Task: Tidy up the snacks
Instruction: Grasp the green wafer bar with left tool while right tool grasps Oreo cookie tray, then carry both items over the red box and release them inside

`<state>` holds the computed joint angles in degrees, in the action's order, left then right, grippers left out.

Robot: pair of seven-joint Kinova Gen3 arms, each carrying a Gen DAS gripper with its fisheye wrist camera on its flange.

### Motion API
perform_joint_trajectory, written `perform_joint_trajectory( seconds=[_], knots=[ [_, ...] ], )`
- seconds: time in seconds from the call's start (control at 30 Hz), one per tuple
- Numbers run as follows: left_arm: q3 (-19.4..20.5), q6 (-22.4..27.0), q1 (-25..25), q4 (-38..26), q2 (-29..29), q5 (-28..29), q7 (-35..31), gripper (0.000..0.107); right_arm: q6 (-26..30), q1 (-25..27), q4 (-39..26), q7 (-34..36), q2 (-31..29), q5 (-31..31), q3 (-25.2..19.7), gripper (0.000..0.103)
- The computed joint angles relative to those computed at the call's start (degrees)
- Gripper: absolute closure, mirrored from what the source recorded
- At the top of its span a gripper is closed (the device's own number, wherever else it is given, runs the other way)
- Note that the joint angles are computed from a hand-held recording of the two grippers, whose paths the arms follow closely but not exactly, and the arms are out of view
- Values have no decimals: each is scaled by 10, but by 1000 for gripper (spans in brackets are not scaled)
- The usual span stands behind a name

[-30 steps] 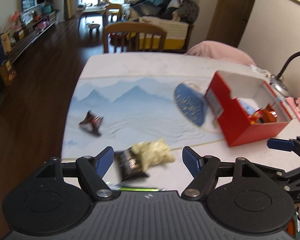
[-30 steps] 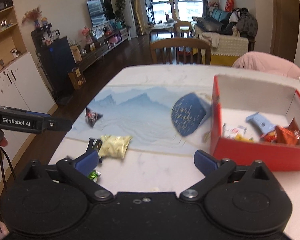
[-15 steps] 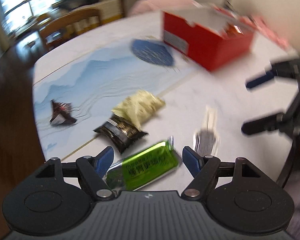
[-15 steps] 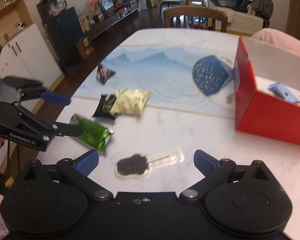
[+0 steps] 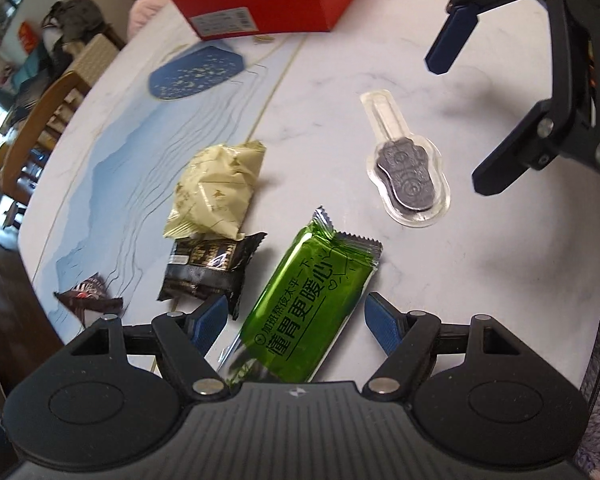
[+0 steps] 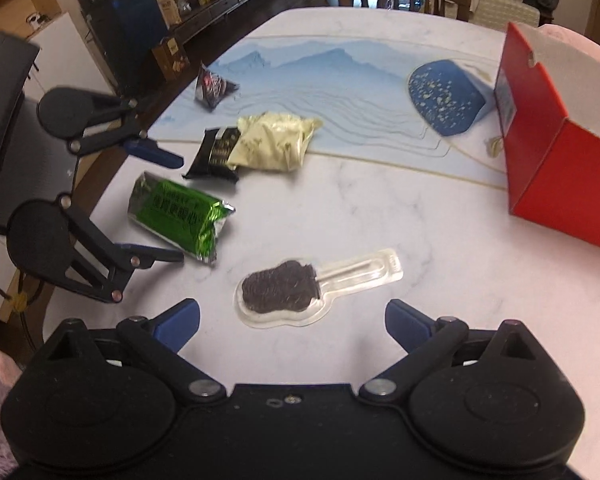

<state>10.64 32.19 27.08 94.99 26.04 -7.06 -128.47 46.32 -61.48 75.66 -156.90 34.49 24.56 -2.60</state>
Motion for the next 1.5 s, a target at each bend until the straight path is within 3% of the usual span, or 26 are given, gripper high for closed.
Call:
perform_joint_trajectory(
  seconds=[0.17,0.37,0.57,0.7,1.07,1.5],
  knots=[
    [10,13,-15,-13,8,18,-18,32,12,-10,-21,32,22,16,2,9],
    [10,17,-23,-16,9,40,-15,49,29,-26,-55,90,54,39,6,27],
    [11,39,-37,-32,12,72,7,54,23,-35,-54,77,59,45,25,35],
    [5,40,-33,-31,10,72,28,58,12,-38,-49,80,58,56,27,47],
    [1,53,-34,-37,3,99,110,60,23,-51,-36,35,43,77,40,47],
    [4,98,-57,-86,-12,164,237,60,30,-58,31,-62,-37,164,34,47]
  ],
)
